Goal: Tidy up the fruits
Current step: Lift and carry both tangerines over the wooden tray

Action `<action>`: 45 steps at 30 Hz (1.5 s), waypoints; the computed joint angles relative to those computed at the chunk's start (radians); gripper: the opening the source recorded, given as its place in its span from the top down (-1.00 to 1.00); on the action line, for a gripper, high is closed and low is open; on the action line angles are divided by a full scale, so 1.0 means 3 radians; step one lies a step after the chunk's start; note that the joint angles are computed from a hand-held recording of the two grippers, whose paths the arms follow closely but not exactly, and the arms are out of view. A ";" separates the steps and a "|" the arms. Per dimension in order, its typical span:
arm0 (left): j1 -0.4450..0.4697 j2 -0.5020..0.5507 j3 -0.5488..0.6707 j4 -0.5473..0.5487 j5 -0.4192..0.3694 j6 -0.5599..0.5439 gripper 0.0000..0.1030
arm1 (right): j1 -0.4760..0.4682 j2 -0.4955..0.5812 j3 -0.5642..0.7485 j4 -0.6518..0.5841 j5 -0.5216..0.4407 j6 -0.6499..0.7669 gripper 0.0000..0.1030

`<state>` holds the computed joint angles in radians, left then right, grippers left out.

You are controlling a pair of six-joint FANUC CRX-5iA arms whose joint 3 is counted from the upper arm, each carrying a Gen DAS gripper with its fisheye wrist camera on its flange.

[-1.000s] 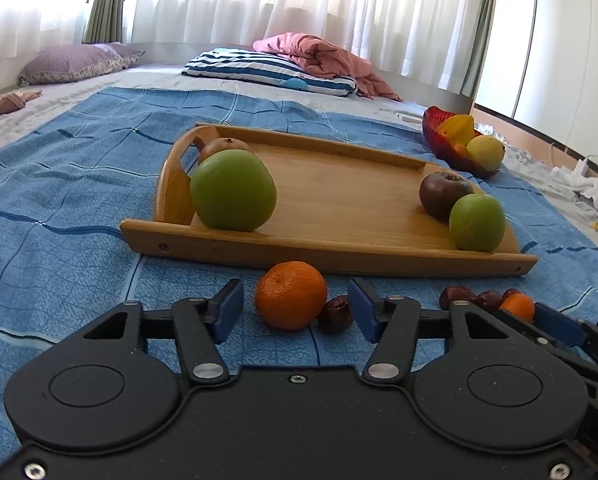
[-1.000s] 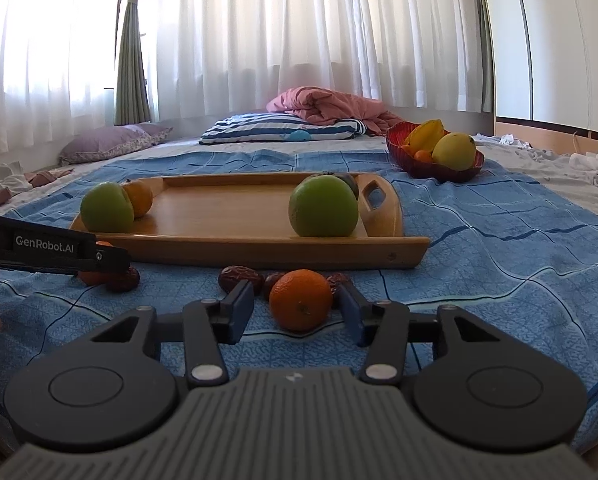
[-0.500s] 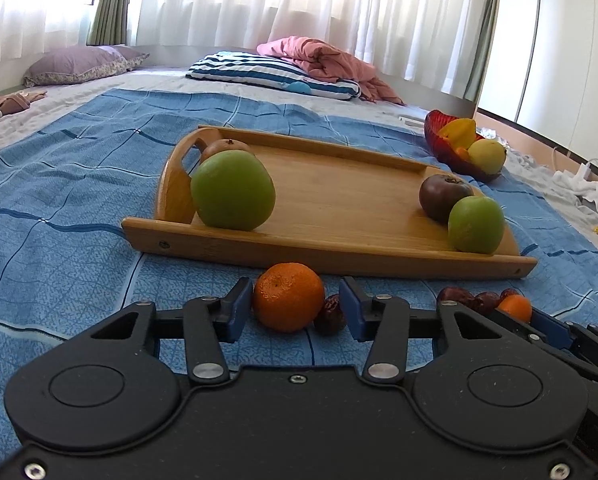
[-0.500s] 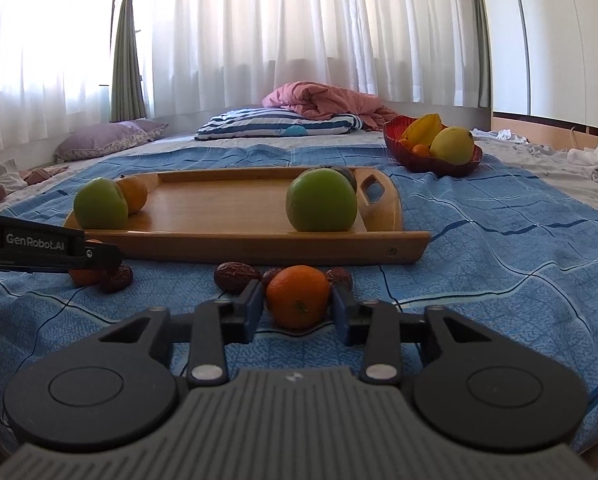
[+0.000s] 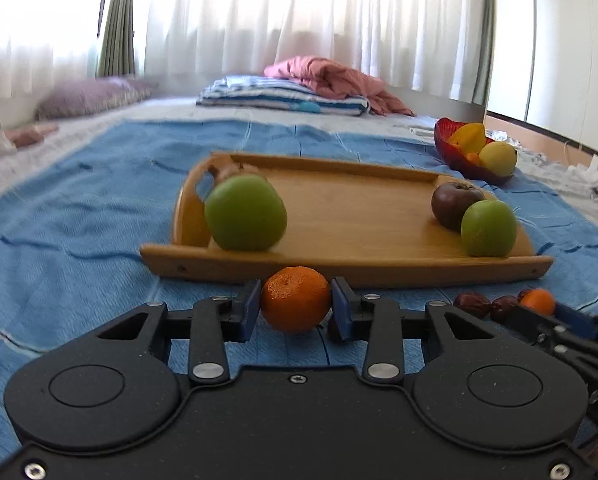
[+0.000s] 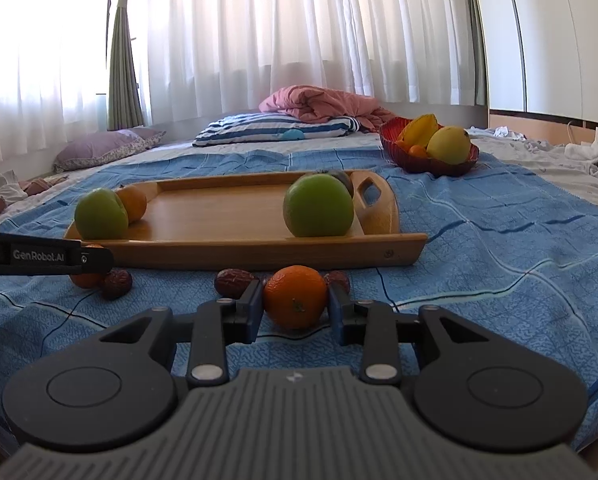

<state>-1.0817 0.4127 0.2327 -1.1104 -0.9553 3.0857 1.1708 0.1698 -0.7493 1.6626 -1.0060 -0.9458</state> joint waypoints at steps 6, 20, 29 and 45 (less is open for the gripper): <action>-0.0058 -0.0031 0.0001 -0.0137 -0.0038 0.0020 0.30 | -0.0015 -0.0043 -0.0010 0.0123 -0.0061 -0.0025 0.26; 0.0241 -0.0167 0.0267 0.0081 0.0180 -0.0488 0.30 | -0.0430 -0.0254 0.0119 0.0456 0.0202 0.0180 0.26; 0.0726 -0.0078 0.0581 0.0750 0.0448 -0.1160 0.30 | -0.0919 -0.0327 0.0469 0.0179 0.0978 0.0726 0.26; 0.1419 0.0605 0.1396 0.2057 0.0173 -0.2273 0.30 | -0.1222 0.0464 0.2011 -0.2788 0.1277 0.3379 0.26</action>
